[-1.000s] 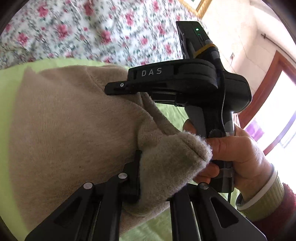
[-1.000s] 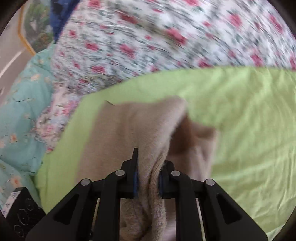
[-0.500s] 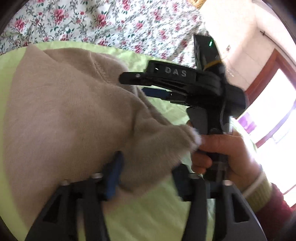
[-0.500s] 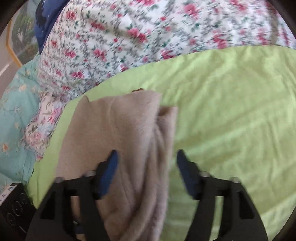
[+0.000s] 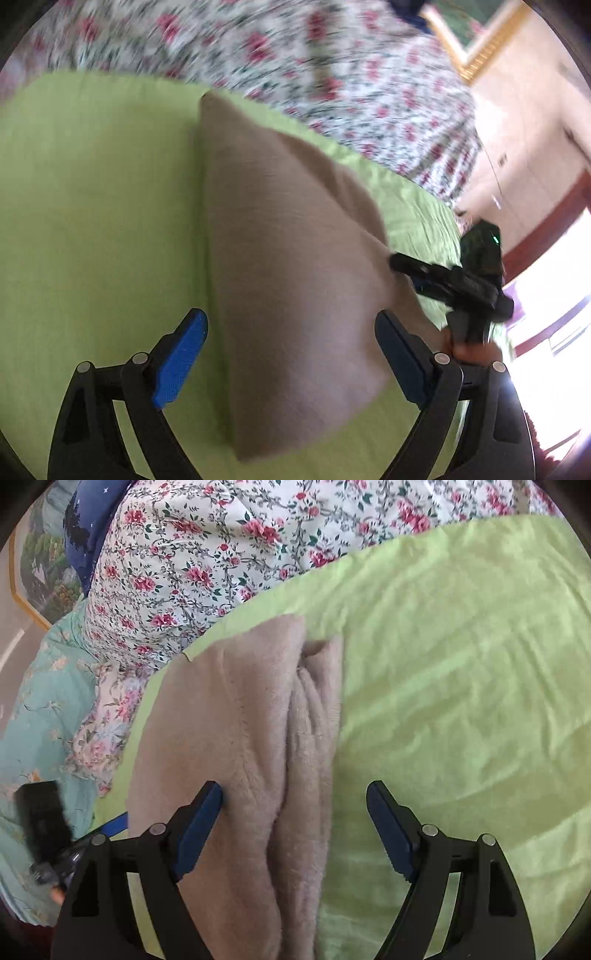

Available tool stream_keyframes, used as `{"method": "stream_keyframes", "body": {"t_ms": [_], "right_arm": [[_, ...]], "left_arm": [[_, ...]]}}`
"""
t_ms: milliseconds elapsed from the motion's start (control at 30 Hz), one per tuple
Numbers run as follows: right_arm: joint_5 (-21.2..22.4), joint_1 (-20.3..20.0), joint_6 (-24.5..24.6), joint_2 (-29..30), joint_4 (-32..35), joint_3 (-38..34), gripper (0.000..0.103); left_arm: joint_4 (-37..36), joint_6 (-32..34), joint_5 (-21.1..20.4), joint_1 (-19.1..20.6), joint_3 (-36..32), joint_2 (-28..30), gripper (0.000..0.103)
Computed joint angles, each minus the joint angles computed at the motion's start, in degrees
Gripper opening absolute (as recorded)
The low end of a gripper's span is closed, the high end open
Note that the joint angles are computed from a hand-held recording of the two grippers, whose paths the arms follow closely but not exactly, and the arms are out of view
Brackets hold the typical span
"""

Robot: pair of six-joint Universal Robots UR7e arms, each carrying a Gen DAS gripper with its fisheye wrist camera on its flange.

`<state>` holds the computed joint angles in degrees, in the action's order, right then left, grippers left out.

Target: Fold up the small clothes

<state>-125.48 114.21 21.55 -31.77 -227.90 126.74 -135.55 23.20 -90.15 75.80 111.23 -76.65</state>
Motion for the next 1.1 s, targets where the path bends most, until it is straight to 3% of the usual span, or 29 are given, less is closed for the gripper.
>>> {"method": "stream_keyframes", "body": {"t_ms": [200,267,300,333,367,467,600,867,1100], "right_arm": [[5.9,-3.5,1.2,-0.9,2.6,-0.9,0.081],[7.9,-4.3,1.4,-1.4,5.6,-1.6,0.079],[8.5,-4.3,1.1,-1.6,8.3,-2.5,0.075],[8.9,-4.2,1.2,-1.7,10.3,-3.1,0.059],[7.1,-3.1,1.7,-1.2,12.4,-4.4,0.053],[2.5,0.5,1.7,0.0,12.9,-6.4,0.04],[1.5,5.4,1.2,2.8,11.5,-9.4,0.038],[6.9,10.7,-0.5,13.3,10.8,-21.4,0.037],[9.5,10.6,2.6,19.9,17.6,-28.9,0.037]], "left_arm": [[7.9,-1.7,-2.6,2.3,-8.4,8.8,0.093],[6.6,-0.4,-3.6,2.8,-8.1,9.5,0.089],[5.7,0.4,-4.0,2.8,-7.9,9.7,0.078],[6.1,1.0,-4.8,2.9,-8.1,10.1,0.063],[6.9,0.5,-4.8,2.9,-8.4,10.3,0.062],[5.5,2.2,-4.5,2.3,-6.6,8.0,0.054],[7.9,5.9,-4.9,2.4,-4.8,1.6,0.051],[16.7,13.7,-4.4,8.1,-6.2,-11.6,0.051],[20.1,15.9,-3.0,16.3,-8.8,-12.3,0.052]]}}
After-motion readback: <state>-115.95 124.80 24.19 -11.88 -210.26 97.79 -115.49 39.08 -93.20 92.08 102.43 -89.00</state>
